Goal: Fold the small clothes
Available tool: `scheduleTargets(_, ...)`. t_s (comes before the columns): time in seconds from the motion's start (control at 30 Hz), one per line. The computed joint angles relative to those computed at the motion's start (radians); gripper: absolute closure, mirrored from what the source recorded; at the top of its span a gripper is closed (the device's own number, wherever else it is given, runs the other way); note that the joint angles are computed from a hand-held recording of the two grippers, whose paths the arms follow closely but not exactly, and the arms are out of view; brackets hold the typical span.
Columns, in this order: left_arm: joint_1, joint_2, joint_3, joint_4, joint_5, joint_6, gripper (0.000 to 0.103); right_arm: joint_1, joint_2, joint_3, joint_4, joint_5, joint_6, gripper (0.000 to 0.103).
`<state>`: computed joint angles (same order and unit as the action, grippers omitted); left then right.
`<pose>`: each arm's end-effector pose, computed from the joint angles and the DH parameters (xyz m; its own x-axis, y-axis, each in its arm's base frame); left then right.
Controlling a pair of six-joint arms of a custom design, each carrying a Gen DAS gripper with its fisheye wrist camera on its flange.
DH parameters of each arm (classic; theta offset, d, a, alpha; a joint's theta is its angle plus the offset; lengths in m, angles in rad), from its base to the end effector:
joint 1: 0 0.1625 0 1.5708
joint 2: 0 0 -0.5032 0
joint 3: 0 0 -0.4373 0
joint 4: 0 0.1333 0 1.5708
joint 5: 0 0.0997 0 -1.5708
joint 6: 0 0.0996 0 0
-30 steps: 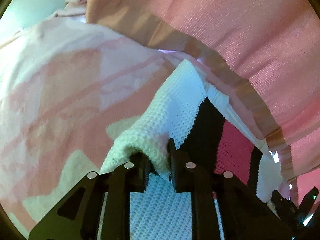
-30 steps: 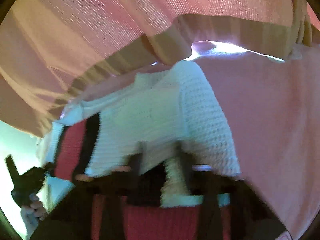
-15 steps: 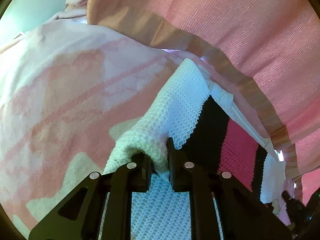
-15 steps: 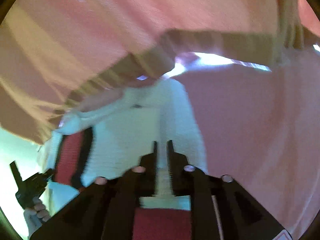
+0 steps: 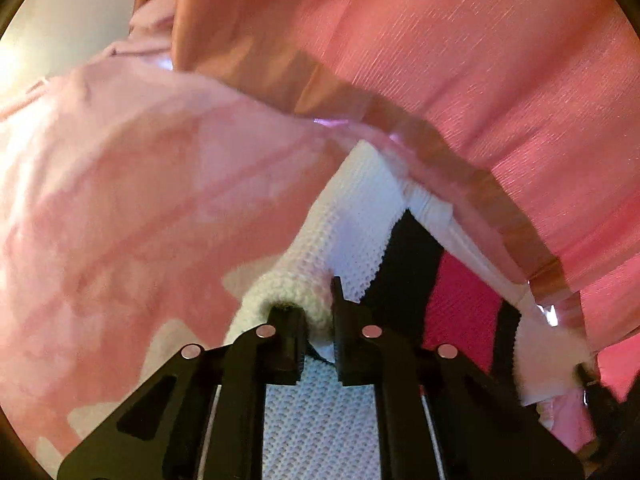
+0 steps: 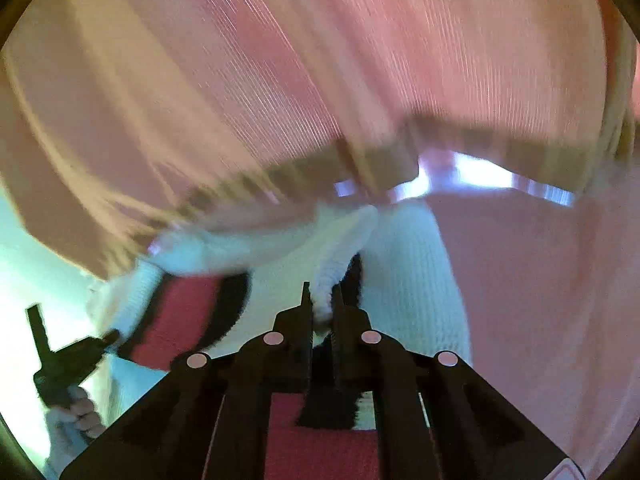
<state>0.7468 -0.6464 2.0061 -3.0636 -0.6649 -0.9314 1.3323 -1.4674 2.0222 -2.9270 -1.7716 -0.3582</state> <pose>-0.2967 -0.5631 -0.0097 -0.8795 -0.3124 -0.3590 0.0362 0.7082 -0.7051 -0.0228 -0.5740 0.4364 -0.9177 0.1102 0.3818 -0.1680 0.7631 -0.6241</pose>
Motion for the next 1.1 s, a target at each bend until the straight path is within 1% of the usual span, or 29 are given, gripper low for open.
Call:
scheduleTargets(0.07, 0.01, 0.001, -0.009, 0.057, -0.006, -0.009, 0.093, -0.004, 0.005, 0.006, -0.017, -0.065, -0.039, 0.096)
scheduleTargets(0.13, 0.025, 0.007, -0.013, 0.096, -0.03, -0.035, 0.093, -0.057, 0.039, -0.004, 0.062, -0.118, 0.02, 0.096)
scheduleTargets(0.17, 0.027, 0.013, -0.008, 0.079, -0.029, -0.039, 0.093, -0.07, 0.049, -0.002, 0.074, -0.128, 0.032, 0.096)
scheduleTargets(0.2, 0.023, 0.011, -0.01, 0.091, -0.023, -0.048, 0.093, -0.078, 0.049, 0.008, 0.05, -0.11, 0.028, 0.097)
scheduleTargets(0.23, 0.02, 0.007, -0.011, 0.1, -0.023, -0.058, 0.093, -0.061, 0.047, -0.002, 0.059, -0.119, 0.03, 0.097)
scheduleTargets(0.3, 0.013, -0.002, -0.004, 0.097, -0.018, -0.06, 0.093, -0.046, 0.033, -0.001, 0.034, -0.083, 0.014, 0.097)
scheduleTargets(0.33, 0.015, -0.005, -0.005, 0.113, -0.018, -0.056, 0.093, -0.044, 0.033, -0.002, 0.032, -0.085, 0.007, 0.096)
scheduleTargets(0.37, 0.023, -0.006, -0.005, 0.119, -0.03, -0.051, 0.092, -0.049, 0.04, -0.003, 0.041, -0.102, 0.007, 0.096)
scheduleTargets(0.4, 0.029, -0.005, -0.005, 0.113, -0.042, -0.045, 0.091, -0.067, 0.047, -0.006, 0.079, -0.115, 0.023, 0.095)
scheduleTargets(0.43, 0.03, -0.005, -0.007, 0.109, -0.045, -0.037, 0.091, -0.089, 0.039, 0.007, 0.087, -0.085, 0.042, 0.097)
scheduleTargets(0.47, 0.026, -0.009, -0.006, 0.11, -0.049, -0.03, 0.09, -0.091, 0.026, 0.009, 0.095, -0.086, 0.049, 0.095)
scheduleTargets(0.5, 0.02, -0.016, 0.001, 0.099, -0.059, -0.026, 0.089, -0.075, 0.013, 0.0, 0.131, -0.11, 0.071, 0.09)
scheduleTargets(0.53, 0.013, -0.025, 0.011, 0.084, -0.069, -0.021, 0.089, -0.052, -0.014, 0.006, 0.125, -0.129, 0.078, 0.087)
scheduleTargets(0.57, -0.004, -0.04, 0.025, 0.09, -0.072, -0.012, 0.089, -0.041, -0.038, 0.019, 0.103, -0.13, 0.068, 0.086)
scheduleTargets(0.6, -0.023, -0.057, 0.037, 0.118, -0.065, -0.007, 0.087, -0.025, -0.069, 0.034, 0.097, -0.134, 0.055, 0.084)
scheduleTargets(0.63, -0.038, -0.067, 0.046, 0.135, -0.057, -0.006, 0.087, -0.012, -0.098, 0.047, 0.111, -0.145, 0.046, 0.08)
scheduleTargets(0.67, -0.066, -0.091, 0.07, 0.167, -0.046, -0.018, 0.084, 0.004, -0.146, 0.075, 0.124, -0.168, 0.035, 0.078)
scheduleTargets(0.7, -0.088, -0.113, 0.093, 0.187, -0.04, -0.035, 0.076, 0.012, -0.177, 0.091, 0.147, -0.185, 0.032, 0.072)
scheduleTargets(0.73, -0.103, -0.128, 0.109, 0.193, -0.037, -0.048, 0.071, 0.023, -0.221, 0.126, 0.155, -0.22, 0.016, 0.063)
scheduleTargets(0.77, -0.129, -0.149, 0.139, 0.194, -0.035, -0.069, 0.061, 0.023, -0.257, 0.15, 0.172, -0.242, 0.004, 0.061)
scheduleTargets(0.8, -0.152, -0.166, 0.167, 0.195, -0.036, -0.092, 0.055, 0.028, -0.297, 0.183, 0.19, -0.267, -0.003, 0.059)
scheduleTargets(0.83, -0.189, -0.191, 0.216, 0.198, -0.043, -0.13, 0.053, 0.015, -0.344, 0.206, 0.219, -0.267, -0.012, 0.057)
scheduleTargets(0.87, -0.215, -0.208, 0.247, 0.218, -0.053, -0.168, 0.047, 0.002, -0.41, 0.246, 0.263, -0.254, -0.005, 0.054)
scheduleTargets(0.9, -0.238, -0.225, 0.273, 0.246, -0.068, -0.213, 0.043, -0.019, -0.461, 0.273, 0.292, -0.227, -0.005, 0.049)
scheduleTargets(0.93, -0.262, -0.244, 0.307, 0.262, -0.09, -0.26, 0.043, -0.039, -0.517, 0.306, 0.321, -0.196, 0.002, 0.047)
scheduleTargets(1.0, -0.32, -0.274, 0.397, 0.257, -0.142, -0.373, 0.042, -0.093, -0.613, 0.353, 0.376, -0.145, -0.014, 0.046)
scheduleTargets(1.03, -0.335, -0.279, 0.42, 0.261, -0.156, -0.408, 0.041, -0.127, -0.667, 0.38, 0.421, -0.116, -0.021, 0.046)
scheduleTargets(1.1, -0.387, -0.29, 0.477, 0.3, -0.201, -0.51, 0.041, -0.18, -0.744, 0.419, 0.475, -0.074, -0.036, 0.046)
